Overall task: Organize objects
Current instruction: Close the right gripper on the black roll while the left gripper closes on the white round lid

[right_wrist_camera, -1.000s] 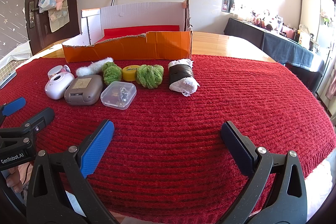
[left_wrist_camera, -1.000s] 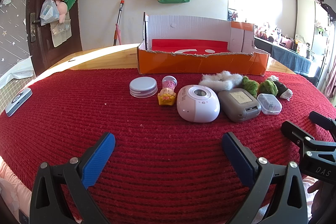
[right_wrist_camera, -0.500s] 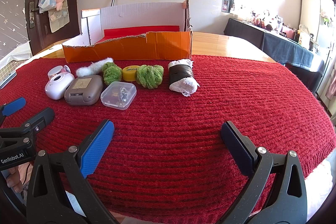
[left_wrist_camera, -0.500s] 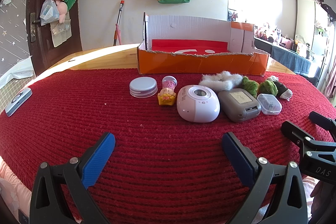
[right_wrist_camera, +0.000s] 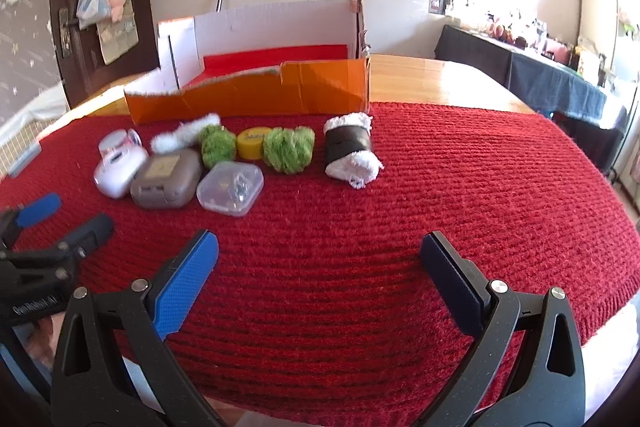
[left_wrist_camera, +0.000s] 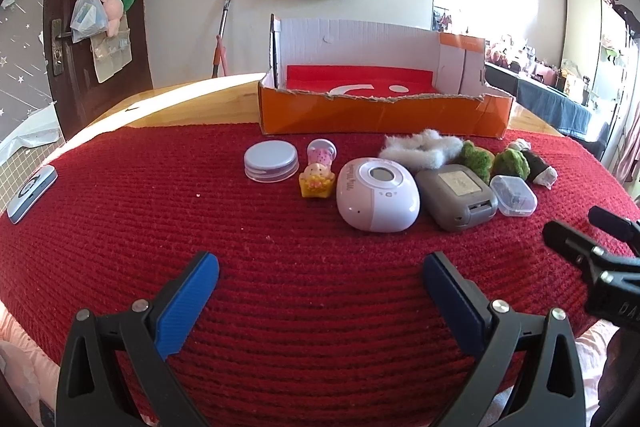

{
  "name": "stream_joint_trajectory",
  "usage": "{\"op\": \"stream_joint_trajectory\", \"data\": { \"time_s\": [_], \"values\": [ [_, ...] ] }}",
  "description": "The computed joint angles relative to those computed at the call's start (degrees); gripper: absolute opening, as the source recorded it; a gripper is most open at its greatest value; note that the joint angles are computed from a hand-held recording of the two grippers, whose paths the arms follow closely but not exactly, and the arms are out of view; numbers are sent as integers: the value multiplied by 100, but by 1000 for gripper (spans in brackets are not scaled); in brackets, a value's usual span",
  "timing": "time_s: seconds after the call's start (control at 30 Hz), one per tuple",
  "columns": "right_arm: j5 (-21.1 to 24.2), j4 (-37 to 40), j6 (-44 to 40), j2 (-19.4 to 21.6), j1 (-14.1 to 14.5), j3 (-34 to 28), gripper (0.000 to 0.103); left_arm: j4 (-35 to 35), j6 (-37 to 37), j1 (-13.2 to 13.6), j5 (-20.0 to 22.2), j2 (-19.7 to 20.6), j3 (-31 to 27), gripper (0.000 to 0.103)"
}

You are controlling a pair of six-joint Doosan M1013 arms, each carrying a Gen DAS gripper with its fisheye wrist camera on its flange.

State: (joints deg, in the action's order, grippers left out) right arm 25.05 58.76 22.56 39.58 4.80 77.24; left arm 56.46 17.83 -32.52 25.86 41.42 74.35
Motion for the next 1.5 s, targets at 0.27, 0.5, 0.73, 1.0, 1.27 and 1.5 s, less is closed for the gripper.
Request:
{"op": "stream_joint_trajectory", "data": {
  "time_s": [0.27,0.5,0.73,1.0,1.27,1.5],
  "values": [
    [207,-33,-36,47,-23,-321,103,-1271,1156,155,-167,-44,-143,103],
    [261,-726,712,204,-8,-750,103,-2229,2159,379,-134,-46,-456,103],
    [643,-2261,2322,556,49,-1484,103,-3710,3587,688,309,149,-983,103],
    [1237,-3216,3269,900,72,-2101,103,-4661,5264,838,917,430,-1488,101],
    [1762,-3332,3371,1085,49,-2414,103,-4965,5889,884,1347,662,-1845,99],
    [1991,-3434,3349,1172,52,-2548,103,-4973,5985,881,1401,760,-1978,96]
  ]
}}
